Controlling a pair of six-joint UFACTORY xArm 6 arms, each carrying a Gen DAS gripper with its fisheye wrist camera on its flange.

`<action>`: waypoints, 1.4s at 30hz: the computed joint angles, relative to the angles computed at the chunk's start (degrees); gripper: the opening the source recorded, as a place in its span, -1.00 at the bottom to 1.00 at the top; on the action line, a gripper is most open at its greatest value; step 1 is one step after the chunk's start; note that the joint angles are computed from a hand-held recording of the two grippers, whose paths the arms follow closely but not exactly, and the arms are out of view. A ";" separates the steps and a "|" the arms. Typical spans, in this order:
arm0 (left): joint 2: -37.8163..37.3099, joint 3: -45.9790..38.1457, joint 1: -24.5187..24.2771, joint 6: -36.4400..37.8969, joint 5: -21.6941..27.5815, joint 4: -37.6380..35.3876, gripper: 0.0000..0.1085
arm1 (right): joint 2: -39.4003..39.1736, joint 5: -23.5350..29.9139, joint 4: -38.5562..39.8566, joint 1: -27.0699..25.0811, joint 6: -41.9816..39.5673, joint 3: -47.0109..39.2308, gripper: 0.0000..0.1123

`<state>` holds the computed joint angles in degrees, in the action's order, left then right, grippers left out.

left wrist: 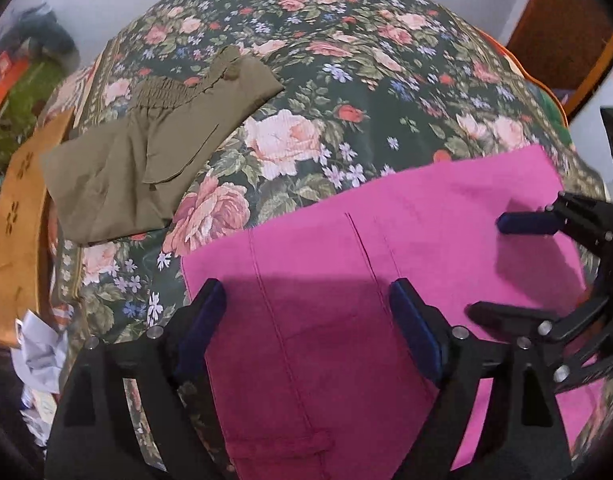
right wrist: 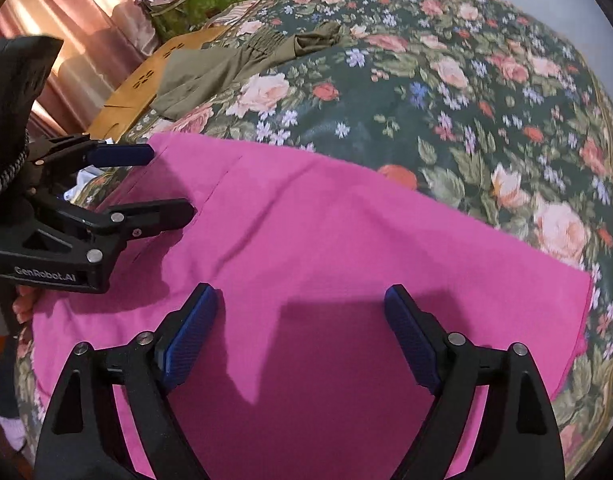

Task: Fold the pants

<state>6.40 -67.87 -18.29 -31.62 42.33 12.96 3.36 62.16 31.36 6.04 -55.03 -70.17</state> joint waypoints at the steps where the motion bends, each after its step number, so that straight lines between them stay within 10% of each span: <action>1: -0.33 0.30 -0.09 0.11 0.07 0.02 0.56 | -0.05 0.52 0.03 -0.35 0.16 0.01 0.50; 42: -24.44 20.27 -8.17 -22.66 4.55 8.75 0.61 | -21.81 2.88 1.29 -12.50 -1.33 17.68 0.54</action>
<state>-18.04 -47.59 -26.47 -54.29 46.89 21.70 -18.45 65.04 32.65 -6.46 -56.36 -52.49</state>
